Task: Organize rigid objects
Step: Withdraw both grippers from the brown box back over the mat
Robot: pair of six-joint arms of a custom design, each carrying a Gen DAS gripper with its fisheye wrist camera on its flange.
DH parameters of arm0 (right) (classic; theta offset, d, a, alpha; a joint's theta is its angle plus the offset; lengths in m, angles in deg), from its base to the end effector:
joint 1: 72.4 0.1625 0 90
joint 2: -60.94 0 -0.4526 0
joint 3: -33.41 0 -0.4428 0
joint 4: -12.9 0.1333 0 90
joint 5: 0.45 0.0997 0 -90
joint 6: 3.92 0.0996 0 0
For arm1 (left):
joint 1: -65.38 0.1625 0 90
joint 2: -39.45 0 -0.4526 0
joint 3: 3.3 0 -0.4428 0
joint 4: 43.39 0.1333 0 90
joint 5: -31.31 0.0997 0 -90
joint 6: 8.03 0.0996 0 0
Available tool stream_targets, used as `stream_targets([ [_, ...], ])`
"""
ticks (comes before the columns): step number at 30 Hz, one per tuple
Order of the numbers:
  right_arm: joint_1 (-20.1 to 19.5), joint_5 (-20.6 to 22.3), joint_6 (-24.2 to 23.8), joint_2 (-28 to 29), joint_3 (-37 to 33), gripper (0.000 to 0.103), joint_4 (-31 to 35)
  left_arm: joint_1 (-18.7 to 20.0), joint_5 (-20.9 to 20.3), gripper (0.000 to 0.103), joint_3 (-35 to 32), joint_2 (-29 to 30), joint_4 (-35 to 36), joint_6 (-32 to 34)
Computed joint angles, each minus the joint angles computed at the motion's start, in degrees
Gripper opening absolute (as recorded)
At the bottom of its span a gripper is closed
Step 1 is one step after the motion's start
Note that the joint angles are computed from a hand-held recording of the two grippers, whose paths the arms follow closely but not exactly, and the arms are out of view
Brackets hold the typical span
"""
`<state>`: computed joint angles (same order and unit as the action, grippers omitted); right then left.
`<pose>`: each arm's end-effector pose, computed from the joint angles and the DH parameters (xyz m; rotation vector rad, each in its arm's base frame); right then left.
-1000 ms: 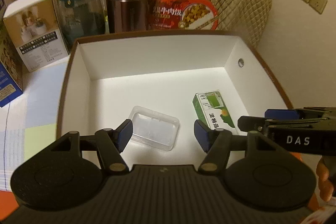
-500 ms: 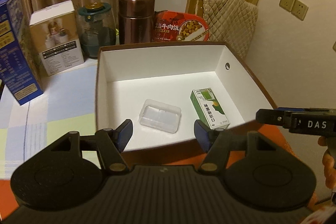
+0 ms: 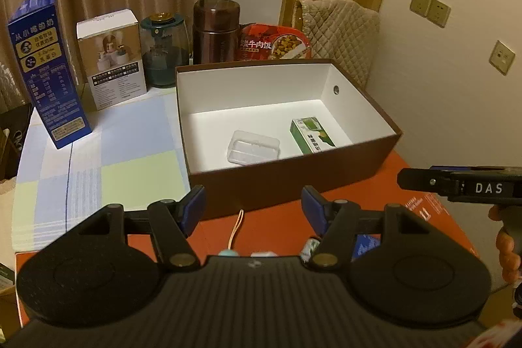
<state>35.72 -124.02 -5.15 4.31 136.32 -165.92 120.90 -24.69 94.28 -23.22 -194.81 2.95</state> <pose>0.2872 -0.6263 0.2267 0.1294 -2.4875 1.0622 -0.2388 -0.6815 0.2818 0.8177 2.4282 -0.7485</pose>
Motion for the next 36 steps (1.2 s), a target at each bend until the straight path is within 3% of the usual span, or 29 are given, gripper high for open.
stream_targets([
  [14, 3.45, -2.92, 4.60, -1.55, 7.14, 0.073, -2.38, -0.39, 0.09, 0.061, 9.53, -8.92, 0.09, -0.91],
  [26, 3.95, -3.31, 11.65, -0.46, 10.20, 0.073, 2.59, 1.89, 0.46, 0.061, 14.68, -13.71, 4.71, -4.14],
  [36, 2.72, -2.45, 14.74, 2.12, 10.00, 0.073, 5.82, 4.27, 0.46, 0.060, 16.22, -13.70, 5.99, -4.24],
])
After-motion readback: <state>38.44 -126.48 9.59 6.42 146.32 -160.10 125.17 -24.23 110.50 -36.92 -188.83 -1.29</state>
